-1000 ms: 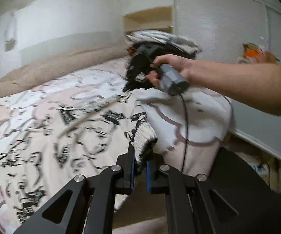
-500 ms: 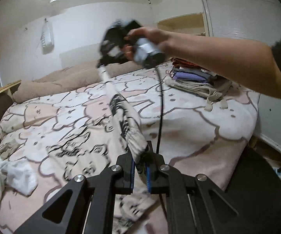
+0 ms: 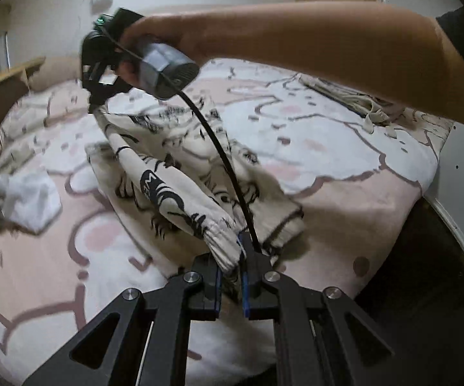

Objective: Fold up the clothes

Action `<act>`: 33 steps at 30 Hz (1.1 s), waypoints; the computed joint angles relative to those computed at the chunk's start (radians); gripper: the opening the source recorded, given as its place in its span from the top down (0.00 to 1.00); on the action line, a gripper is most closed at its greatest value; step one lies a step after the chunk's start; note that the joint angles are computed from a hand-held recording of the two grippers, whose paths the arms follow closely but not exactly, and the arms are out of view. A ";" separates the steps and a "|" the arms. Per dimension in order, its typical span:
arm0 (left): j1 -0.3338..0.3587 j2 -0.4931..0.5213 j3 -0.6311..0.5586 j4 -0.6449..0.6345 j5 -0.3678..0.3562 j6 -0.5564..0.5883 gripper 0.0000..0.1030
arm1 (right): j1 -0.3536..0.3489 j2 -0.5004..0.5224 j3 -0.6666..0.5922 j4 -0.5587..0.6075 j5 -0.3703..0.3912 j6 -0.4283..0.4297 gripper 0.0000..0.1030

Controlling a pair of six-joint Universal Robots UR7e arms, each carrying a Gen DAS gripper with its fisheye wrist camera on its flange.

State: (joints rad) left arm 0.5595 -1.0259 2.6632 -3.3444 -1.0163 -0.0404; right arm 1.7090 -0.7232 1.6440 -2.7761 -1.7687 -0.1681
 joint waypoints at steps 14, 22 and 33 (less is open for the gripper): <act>0.101 -0.050 -0.008 0.115 -0.109 -0.088 0.73 | 0.035 0.147 -0.057 -0.020 -0.124 -0.134 0.02; 0.098 -0.129 0.036 0.167 -0.155 -0.122 0.49 | 0.021 -0.155 0.221 -0.137 0.003 -0.115 0.02; 0.213 -0.206 -0.005 0.160 -0.301 -0.209 0.35 | -0.040 -0.480 0.873 -0.701 -0.247 -0.350 0.03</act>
